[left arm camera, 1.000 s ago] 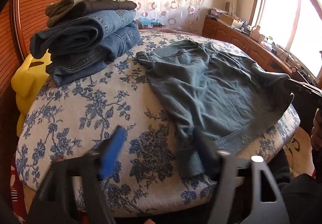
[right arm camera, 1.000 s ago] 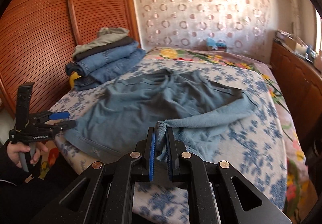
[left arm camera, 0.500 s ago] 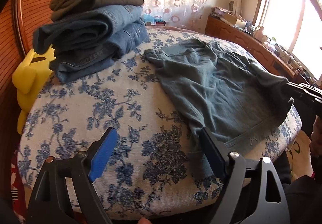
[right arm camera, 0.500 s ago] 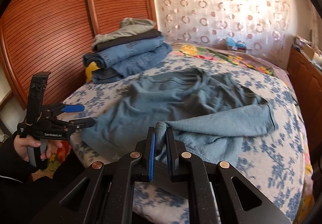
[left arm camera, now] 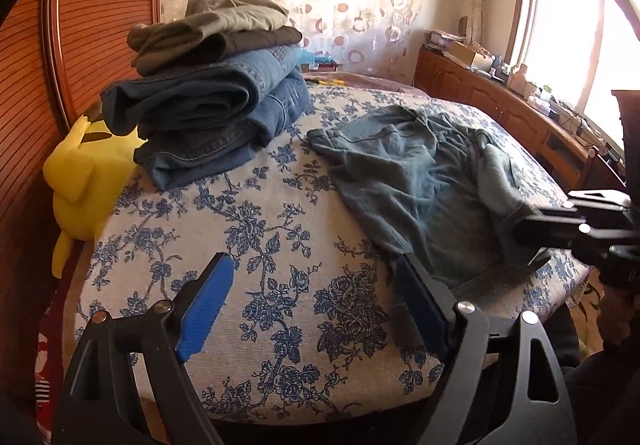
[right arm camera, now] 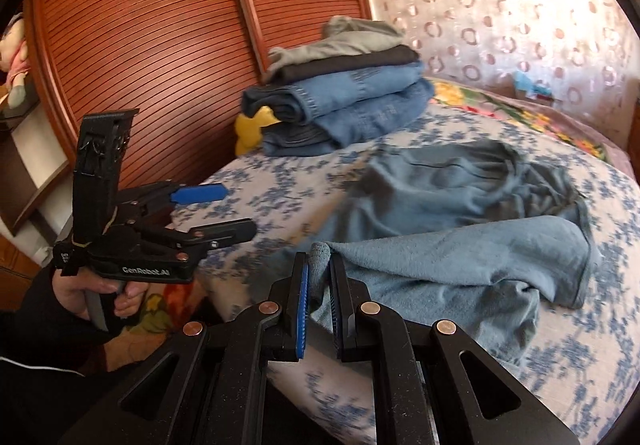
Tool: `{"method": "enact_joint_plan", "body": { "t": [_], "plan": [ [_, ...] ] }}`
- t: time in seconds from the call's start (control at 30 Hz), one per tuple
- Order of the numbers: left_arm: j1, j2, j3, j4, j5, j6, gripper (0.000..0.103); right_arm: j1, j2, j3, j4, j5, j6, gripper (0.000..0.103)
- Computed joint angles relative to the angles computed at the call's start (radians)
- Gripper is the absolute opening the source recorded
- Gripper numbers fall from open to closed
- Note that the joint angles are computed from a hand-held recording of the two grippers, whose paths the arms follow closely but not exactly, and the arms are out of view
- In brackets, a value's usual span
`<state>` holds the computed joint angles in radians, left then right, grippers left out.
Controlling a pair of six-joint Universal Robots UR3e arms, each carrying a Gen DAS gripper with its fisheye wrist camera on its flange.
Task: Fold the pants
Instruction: 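Lift the hem with the right tool and fold it over the shorts, then open the right tool to release the folded hem, then grasp the shorts' leg hem with the left tool and lift it up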
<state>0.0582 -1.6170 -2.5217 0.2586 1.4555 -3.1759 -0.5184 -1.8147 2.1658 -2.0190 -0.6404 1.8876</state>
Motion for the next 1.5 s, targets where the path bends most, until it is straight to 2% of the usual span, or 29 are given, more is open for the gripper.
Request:
{"method": "enact_joint_plan", "body": {
  "t": [0.1, 0.2, 0.3, 0.4, 0.5, 0.63, 0.73, 0.83, 0.87, 0.9, 0.97, 1.0, 1.13, 1.4, 1.5],
  "plan": [
    [0.011, 0.024, -0.019, 0.001, -0.022, 0.006, 0.084, 0.044, 0.065, -0.026, -0.033, -0.006, 0.024, 0.010],
    [0.008, 0.028, -0.025, 0.005, -0.034, 0.012, 0.084, 0.083, 0.120, -0.018, -0.138, -0.031, 0.083, 0.011],
    [-0.004, 0.014, -0.013, 0.003, -0.046, 0.012, 0.084, 0.088, 0.140, -0.016, -0.191, -0.048, 0.119, 0.027],
    [-0.030, -0.003, 0.007, 0.005, -0.052, 0.009, 0.084, 0.051, 0.098, 0.005, -0.178, -0.039, 0.087, 0.041],
    [-0.073, -0.033, 0.051, -0.001, -0.040, 0.006, 0.084, -0.022, 0.023, 0.028, -0.111, -0.020, 0.041, 0.042],
    [-0.118, -0.081, 0.112, -0.013, -0.041, 0.006, 0.082, -0.110, -0.014, 0.061, -0.148, -0.010, 0.045, 0.042],
    [-0.152, -0.126, 0.159, -0.021, -0.036, 0.006, 0.077, -0.142, 0.016, 0.075, -0.273, -0.032, 0.114, 0.042],
    [-0.179, -0.170, 0.196, -0.024, -0.033, 0.002, 0.066, -0.157, 0.056, 0.083, -0.393, -0.060, 0.173, 0.042],
    [-0.187, -0.185, 0.206, -0.023, -0.031, -0.002, 0.062, -0.154, 0.089, 0.077, -0.444, -0.074, 0.203, 0.042],
    [-0.194, -0.197, 0.213, -0.016, -0.029, -0.006, 0.054, -0.143, 0.118, 0.072, -0.495, -0.091, 0.240, 0.042],
    [-0.209, -0.217, 0.228, -0.015, -0.026, -0.015, 0.050, -0.138, 0.171, 0.058, -0.568, -0.121, 0.288, 0.042],
    [-0.214, -0.223, 0.231, -0.013, -0.028, -0.015, 0.045, -0.130, 0.199, 0.054, -0.614, -0.135, 0.317, 0.042],
    [-0.231, -0.233, 0.236, -0.012, -0.022, -0.014, 0.040, -0.110, 0.249, 0.031, -0.675, -0.165, 0.385, 0.042],
    [-0.230, -0.248, 0.231, -0.021, -0.015, -0.020, 0.038, -0.063, 0.342, -0.059, -0.668, -0.169, 0.451, 0.042],
    [-0.233, -0.254, 0.230, -0.013, -0.010, -0.022, 0.038, -0.078, 0.333, -0.083, -0.591, -0.167, 0.417, 0.042]
  ]
}}
